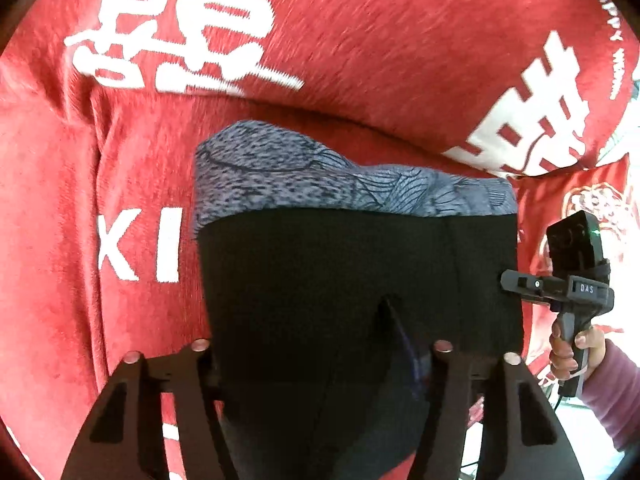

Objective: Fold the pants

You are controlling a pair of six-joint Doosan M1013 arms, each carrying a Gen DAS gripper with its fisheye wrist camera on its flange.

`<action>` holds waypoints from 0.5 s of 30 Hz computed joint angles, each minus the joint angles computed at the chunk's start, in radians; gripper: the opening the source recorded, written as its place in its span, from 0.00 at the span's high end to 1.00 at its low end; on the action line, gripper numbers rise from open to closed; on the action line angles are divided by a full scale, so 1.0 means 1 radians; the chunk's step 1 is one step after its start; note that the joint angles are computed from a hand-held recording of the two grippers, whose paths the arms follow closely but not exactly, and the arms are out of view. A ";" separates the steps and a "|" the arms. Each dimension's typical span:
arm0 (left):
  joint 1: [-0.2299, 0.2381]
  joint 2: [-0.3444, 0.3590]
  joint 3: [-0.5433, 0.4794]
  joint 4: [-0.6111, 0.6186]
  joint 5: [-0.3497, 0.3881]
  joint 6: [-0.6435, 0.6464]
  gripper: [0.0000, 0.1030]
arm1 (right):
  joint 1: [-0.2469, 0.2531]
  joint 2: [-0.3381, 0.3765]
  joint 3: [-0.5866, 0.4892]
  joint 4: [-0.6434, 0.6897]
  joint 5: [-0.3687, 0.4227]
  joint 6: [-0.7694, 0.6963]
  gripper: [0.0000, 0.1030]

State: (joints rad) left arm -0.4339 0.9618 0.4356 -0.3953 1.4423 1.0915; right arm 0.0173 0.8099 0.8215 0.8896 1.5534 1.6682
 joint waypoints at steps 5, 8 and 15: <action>-0.002 -0.055 0.061 -0.005 -0.020 0.007 0.42 | -0.004 -0.041 0.049 0.064 -0.018 -0.003 0.57; -0.004 -0.108 0.134 -0.003 -0.037 0.005 0.42 | 0.002 -0.071 0.090 0.088 -0.020 -0.009 0.57; -0.009 -0.224 0.319 -0.007 -0.087 -0.050 0.42 | 0.000 -0.157 0.243 0.151 -0.044 -0.017 0.57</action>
State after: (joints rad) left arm -0.4425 0.7379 0.7544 -0.4026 1.3554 1.0412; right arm 0.0170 0.6531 1.0647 1.0402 1.5096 1.6515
